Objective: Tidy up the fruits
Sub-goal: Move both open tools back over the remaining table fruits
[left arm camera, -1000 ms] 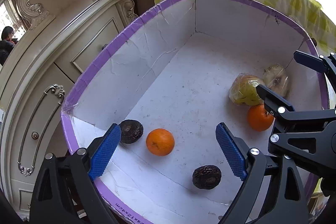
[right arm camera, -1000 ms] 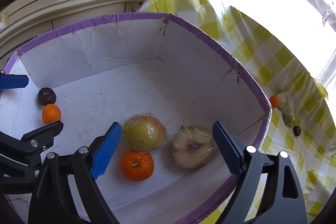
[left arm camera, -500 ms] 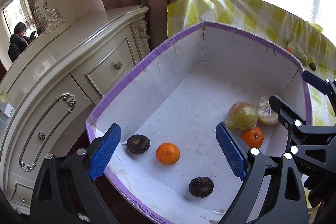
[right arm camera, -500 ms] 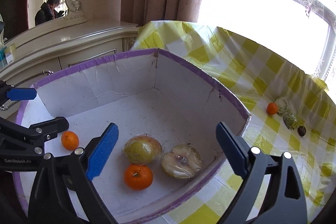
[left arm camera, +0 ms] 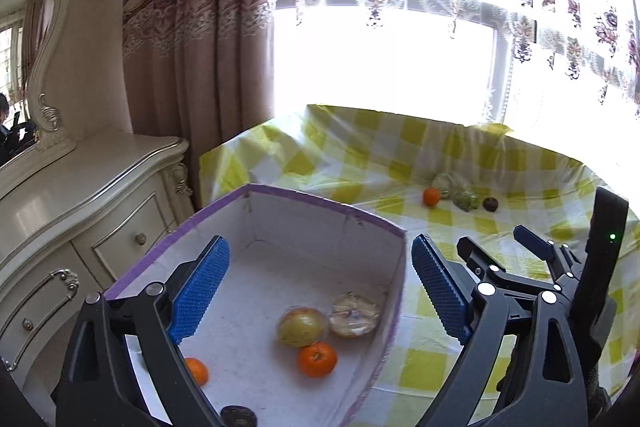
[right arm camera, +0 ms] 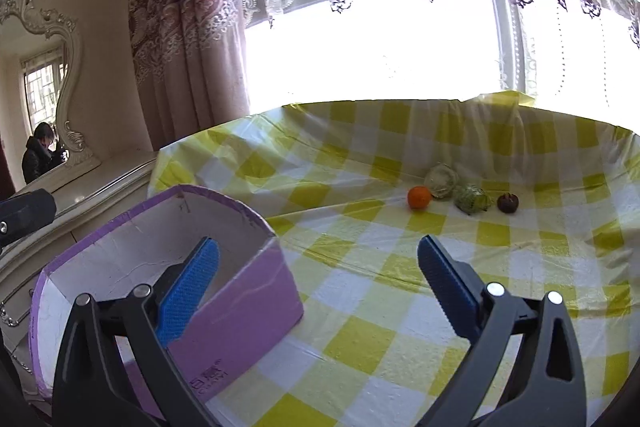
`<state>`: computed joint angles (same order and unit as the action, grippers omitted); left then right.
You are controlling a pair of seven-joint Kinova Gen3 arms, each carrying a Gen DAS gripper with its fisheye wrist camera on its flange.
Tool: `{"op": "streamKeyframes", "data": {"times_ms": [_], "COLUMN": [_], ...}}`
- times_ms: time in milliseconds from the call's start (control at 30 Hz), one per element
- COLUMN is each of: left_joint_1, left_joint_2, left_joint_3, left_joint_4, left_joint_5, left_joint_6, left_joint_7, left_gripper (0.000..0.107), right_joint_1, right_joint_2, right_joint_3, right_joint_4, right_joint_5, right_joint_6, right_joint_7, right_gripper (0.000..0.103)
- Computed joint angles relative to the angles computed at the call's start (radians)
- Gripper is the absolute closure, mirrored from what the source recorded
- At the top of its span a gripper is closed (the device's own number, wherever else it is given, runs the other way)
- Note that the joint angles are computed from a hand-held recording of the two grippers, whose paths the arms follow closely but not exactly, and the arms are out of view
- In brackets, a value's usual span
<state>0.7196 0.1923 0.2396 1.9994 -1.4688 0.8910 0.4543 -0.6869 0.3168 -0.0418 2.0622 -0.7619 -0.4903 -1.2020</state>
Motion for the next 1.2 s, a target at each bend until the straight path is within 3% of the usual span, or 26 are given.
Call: {"op": "streamKeyframes", "data": {"times_ms": [267, 467, 600, 667, 967, 1200], "left_joint_1": [0.044, 0.039, 0.034, 0.05, 0.053, 0.011], "left_joint_2": [0.164, 0.272, 0.369, 0.423, 0.597, 0.657], "left_joint_3": [-0.022, -0.078, -0.124, -0.157, -0.246, -0.291], "left_joint_4": [-0.16, -0.275, -0.378, -0.428, -0.627, -0.705], "left_joint_5": [-0.127, -0.187, -0.163, -0.148, -0.021, 0.067], "left_joint_6": [-0.117, -0.267, -0.328, -0.319, -0.393, -0.551], "left_joint_7": [0.006, 0.099, 0.128, 0.145, 0.056, 0.005], "left_gripper": [0.013, 0.01, 0.01, 0.01, 0.01, 0.01], "right_joint_1": [0.057, 0.146, 0.201, 0.225, 0.271, 0.255], "right_joint_2": [0.042, 0.077, 0.104, 0.117, 0.178, 0.227], "right_joint_3": [0.055, 0.085, 0.098, 0.103, 0.159, 0.219], "right_joint_4": [0.07, 0.073, 0.059, 0.048, -0.048, -0.114], "right_joint_5": [-0.09, -0.121, -0.1, -0.086, -0.044, -0.003], "right_joint_6": [-0.091, -0.098, -0.086, -0.077, 0.034, 0.108], "right_joint_7": [0.005, -0.003, -0.035, -0.061, -0.094, -0.116], "right_gripper": [0.003, 0.003, 0.003, 0.003, 0.003, 0.003]}}
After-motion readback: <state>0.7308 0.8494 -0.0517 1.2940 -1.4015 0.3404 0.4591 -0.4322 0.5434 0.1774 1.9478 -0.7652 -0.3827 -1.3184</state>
